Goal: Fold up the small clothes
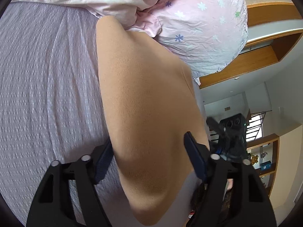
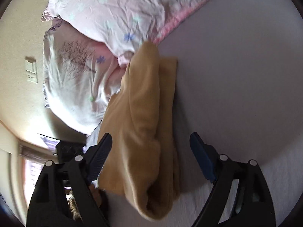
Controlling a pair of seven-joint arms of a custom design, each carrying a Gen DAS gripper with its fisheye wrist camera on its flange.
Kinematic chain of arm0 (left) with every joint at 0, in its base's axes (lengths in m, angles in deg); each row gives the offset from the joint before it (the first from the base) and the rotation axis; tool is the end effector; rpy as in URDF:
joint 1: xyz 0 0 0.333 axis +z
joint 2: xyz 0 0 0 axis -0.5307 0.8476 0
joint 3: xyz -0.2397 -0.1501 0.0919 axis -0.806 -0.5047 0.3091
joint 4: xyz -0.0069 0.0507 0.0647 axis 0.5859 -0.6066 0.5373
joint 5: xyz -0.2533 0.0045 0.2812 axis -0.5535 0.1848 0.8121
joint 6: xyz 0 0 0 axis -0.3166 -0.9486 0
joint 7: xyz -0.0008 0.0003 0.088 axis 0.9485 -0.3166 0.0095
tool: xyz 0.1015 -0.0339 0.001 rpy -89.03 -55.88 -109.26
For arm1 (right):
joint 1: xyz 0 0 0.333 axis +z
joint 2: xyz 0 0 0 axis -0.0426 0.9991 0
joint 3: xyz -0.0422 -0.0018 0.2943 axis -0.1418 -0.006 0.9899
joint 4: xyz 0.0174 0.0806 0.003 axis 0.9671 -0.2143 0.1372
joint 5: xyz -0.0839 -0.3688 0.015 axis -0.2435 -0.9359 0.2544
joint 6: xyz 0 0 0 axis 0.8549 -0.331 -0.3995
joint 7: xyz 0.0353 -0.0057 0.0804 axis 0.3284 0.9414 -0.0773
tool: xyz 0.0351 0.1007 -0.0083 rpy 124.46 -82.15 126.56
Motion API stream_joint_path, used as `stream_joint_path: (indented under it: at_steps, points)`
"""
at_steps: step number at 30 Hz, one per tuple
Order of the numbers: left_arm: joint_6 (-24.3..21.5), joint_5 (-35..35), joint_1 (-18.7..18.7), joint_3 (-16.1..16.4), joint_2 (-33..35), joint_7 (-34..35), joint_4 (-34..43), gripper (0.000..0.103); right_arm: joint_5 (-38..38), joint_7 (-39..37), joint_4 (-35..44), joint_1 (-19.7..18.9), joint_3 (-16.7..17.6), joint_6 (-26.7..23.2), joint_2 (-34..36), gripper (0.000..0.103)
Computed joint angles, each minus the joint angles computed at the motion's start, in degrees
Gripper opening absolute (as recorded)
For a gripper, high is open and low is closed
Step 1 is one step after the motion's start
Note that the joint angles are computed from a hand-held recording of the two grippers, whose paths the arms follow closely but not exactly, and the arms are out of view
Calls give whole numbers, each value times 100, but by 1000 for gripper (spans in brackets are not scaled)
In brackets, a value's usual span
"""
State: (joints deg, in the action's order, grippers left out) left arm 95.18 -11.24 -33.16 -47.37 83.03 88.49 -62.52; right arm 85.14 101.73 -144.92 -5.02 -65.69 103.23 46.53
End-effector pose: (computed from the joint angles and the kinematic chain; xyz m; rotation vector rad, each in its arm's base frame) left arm 0.5851 -0.1190 0.3807 2.0810 -1.5101 1.2870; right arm 0.7217 0.1044 0.3962 -1.6300 1.5908 0.6670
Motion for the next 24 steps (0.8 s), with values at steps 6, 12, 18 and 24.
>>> stream_joint_path:
  at_steps: [6,12,18,24]
  points:
    - [105,-588,52,15,-188,462,-252,25,228,-671,-468,57,125,19,-254,25]
    - [515,-1439,-80,375,-1476,1377,-1469,25,407,-1511,-739,388,227,39,-590,18]
    - [950,-456,-315,625,-2069,581,-2262,31,-296,-1009,-1012,933,-48,627,-872,43]
    - [1997,-1460,-913,529,-2669,2261,-2365,53,1077,-2176,-1626,665,208,756,-1544,66]
